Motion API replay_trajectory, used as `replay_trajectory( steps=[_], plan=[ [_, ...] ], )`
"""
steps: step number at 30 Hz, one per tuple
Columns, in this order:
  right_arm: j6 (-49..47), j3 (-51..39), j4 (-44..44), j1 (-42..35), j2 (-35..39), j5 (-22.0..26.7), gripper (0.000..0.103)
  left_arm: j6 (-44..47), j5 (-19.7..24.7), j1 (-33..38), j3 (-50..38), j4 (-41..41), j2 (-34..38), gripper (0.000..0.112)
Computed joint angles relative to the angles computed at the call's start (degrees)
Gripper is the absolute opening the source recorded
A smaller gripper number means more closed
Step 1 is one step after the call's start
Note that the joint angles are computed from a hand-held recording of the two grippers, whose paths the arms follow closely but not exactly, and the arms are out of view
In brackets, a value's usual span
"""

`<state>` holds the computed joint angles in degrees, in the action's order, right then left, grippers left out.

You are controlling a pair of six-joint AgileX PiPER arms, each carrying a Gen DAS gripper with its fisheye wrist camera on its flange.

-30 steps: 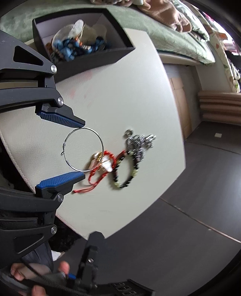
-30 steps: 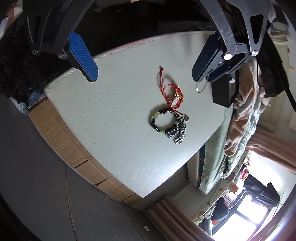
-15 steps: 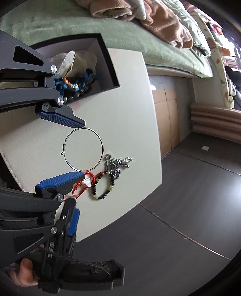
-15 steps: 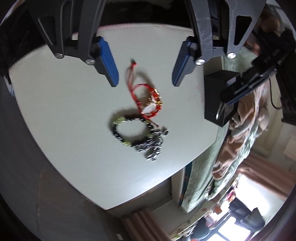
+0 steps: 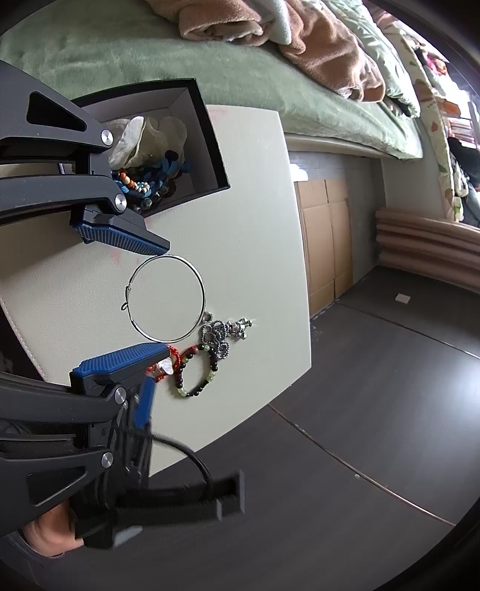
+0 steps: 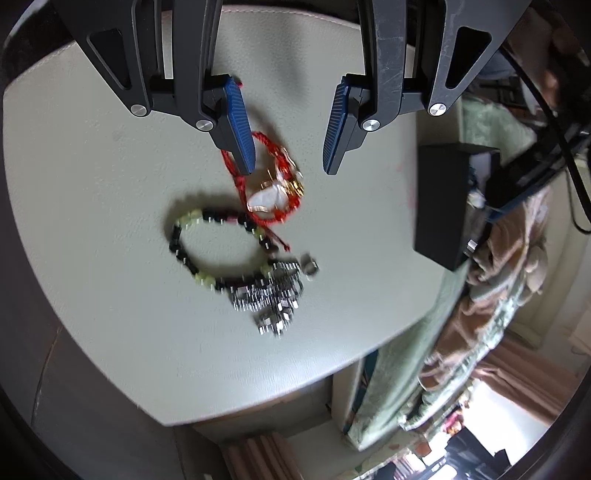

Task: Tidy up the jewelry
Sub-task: 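Grasp the silver hoop with the left tool and slide it toward the box, then drop the silver hoop in the box with left tool while right tool carries red string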

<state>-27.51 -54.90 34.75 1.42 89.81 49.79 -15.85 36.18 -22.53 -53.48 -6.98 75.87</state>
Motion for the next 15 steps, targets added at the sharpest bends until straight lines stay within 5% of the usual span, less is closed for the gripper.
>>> replay_trajectory(
  steps=[4,8,15],
  plan=[
    [0.66,0.59,-2.02,0.99,-0.48,-0.35,0.01,-0.34,0.29,-0.03,0.07,-0.05,-0.21,0.051],
    [0.39,2.33,-2.39,1.91,-2.85,-0.98,0.009,-1.25,0.43,-0.54,0.25,0.65,-0.91,0.051],
    [-9.11,5.32,11.34,-7.18,-5.99,4.87,0.009,-0.65,0.57,1.7,1.44,-0.16,-3.66,0.051]
  ],
)
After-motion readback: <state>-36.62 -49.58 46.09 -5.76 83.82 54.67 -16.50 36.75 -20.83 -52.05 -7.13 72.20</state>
